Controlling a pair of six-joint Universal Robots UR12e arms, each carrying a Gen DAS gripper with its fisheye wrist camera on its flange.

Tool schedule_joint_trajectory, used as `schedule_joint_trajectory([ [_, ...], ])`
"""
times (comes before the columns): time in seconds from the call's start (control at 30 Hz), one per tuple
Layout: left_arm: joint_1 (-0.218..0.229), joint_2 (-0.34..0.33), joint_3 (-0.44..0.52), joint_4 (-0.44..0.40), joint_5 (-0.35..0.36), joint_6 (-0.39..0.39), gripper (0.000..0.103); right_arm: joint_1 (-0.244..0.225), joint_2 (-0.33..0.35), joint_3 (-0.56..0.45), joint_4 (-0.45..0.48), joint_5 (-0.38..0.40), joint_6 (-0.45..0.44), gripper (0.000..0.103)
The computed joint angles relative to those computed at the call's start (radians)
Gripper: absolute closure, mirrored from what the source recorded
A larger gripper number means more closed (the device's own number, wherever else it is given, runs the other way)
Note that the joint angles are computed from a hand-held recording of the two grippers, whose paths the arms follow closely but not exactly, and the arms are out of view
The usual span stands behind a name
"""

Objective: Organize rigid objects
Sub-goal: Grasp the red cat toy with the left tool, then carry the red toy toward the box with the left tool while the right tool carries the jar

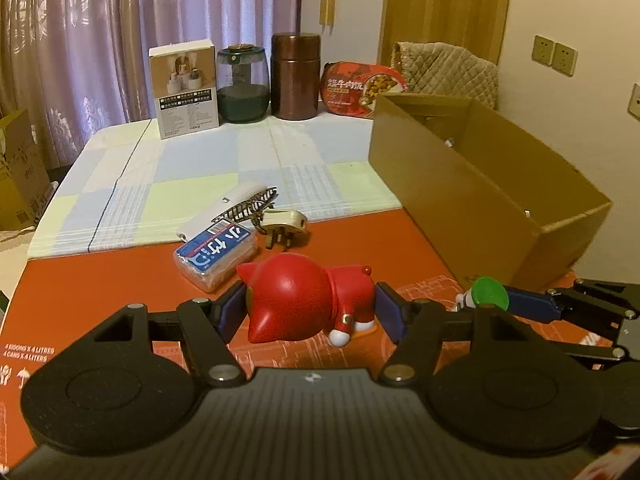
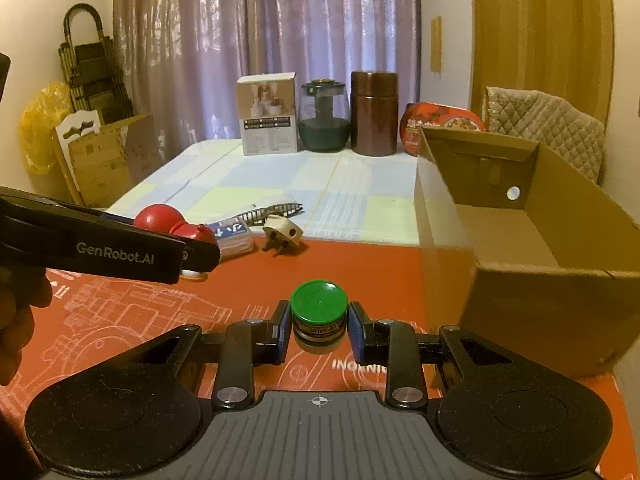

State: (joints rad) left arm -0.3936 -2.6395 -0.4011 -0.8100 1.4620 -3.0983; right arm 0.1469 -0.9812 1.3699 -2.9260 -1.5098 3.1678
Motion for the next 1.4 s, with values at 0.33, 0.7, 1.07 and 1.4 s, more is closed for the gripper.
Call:
schedule_joint_trajectory([
  [0.33,-0.011,0.098,-0.157,0.072,-0.012,-0.028,0.039,0.002,-0.055,0.065,-0.035,0.002,0.021,0.077],
  [0.7,-0.018,0.108,-0.169,0.083,-0.023,-0.027,0.039,-0.007,-0.08,0.087,-0.026,-0.021,0.038,0.077],
  [1.07,-0.024,0.101,-0.152,0.071,-0.037,-0.025,0.039,-0.018,-0.095,0.1,-0.013,-0.042,0.054,0.077],
  [1.4,-0.026,0.096,-0.133,0.067,-0.063,-0.029,0.039,-0.03,-0.109,0.106,-0.001,-0.04,0.068,0.076],
])
